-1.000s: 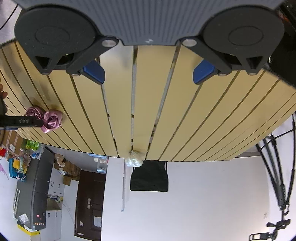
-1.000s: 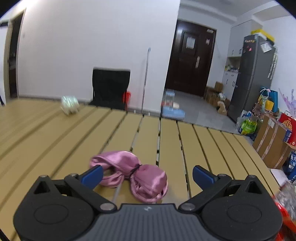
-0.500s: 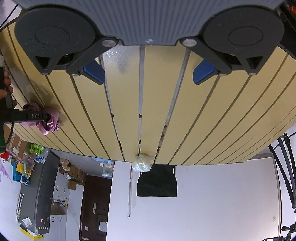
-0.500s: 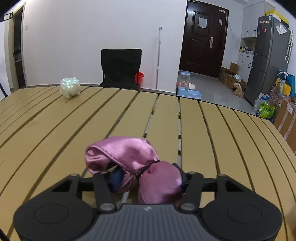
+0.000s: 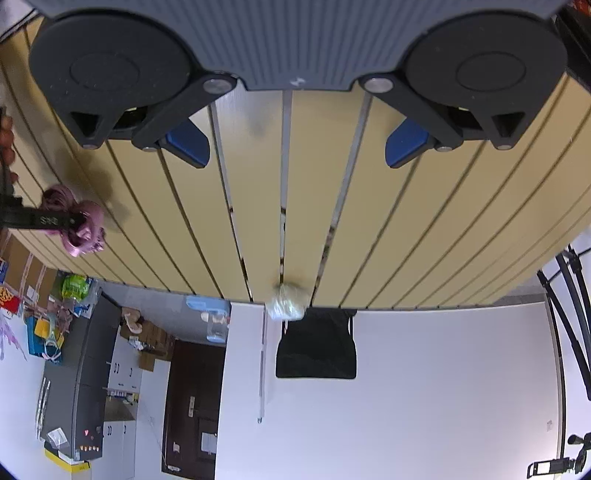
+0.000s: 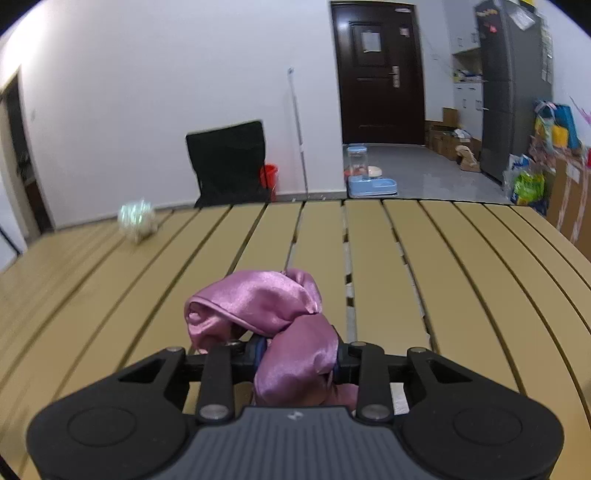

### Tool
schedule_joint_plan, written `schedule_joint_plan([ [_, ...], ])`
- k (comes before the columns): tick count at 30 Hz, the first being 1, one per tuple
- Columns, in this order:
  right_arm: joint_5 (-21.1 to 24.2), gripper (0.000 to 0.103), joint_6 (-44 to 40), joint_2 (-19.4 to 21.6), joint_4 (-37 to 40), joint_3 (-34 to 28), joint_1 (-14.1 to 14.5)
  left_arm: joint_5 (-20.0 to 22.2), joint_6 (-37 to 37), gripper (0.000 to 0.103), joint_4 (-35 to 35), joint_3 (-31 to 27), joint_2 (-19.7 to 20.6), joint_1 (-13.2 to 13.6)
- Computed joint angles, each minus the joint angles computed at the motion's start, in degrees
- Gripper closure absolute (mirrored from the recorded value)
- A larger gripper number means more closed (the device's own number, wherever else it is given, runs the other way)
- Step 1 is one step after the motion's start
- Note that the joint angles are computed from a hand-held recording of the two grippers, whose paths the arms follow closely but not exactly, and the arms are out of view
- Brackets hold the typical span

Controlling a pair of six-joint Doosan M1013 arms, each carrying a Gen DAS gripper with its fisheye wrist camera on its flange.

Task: Organize soft objects
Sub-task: 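Grasp the clear plastic bag with the left gripper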

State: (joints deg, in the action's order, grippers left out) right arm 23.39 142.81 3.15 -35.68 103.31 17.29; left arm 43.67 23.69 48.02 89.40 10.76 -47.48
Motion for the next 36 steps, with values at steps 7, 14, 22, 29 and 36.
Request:
schedule_joint_plan([
  [7,-0.82,0.073,3.84,-1.80,-0.85,-0.09,-2.62,1.62,6.41,0.000,-3.75,-9.60,5.21,3.28],
  [14,-2.67,0.073,7.50,0.56,-5.08,-3.64,-5.55,5.95,13.06,0.000,-7.62,-25.72,16.91,7.03],
  [22,-2.04,0.073,3.22,4.54,-0.80,-8.21,-8.06,13.52,19.64,0.000,-13.83,-44.64,29.37,9.60],
  [29,-1.36,0.073,4.88,7.16,-2.89,-9.83,-8.52,23.04,23.39,0.038,-14.13,-58.92,39.03,10.13],
  [36,-1.85,0.073,6.09,7.45,-3.39,-9.09,-8.27,18.16,23.16,0.064,-10.72,-51.48,34.82,9.31],
])
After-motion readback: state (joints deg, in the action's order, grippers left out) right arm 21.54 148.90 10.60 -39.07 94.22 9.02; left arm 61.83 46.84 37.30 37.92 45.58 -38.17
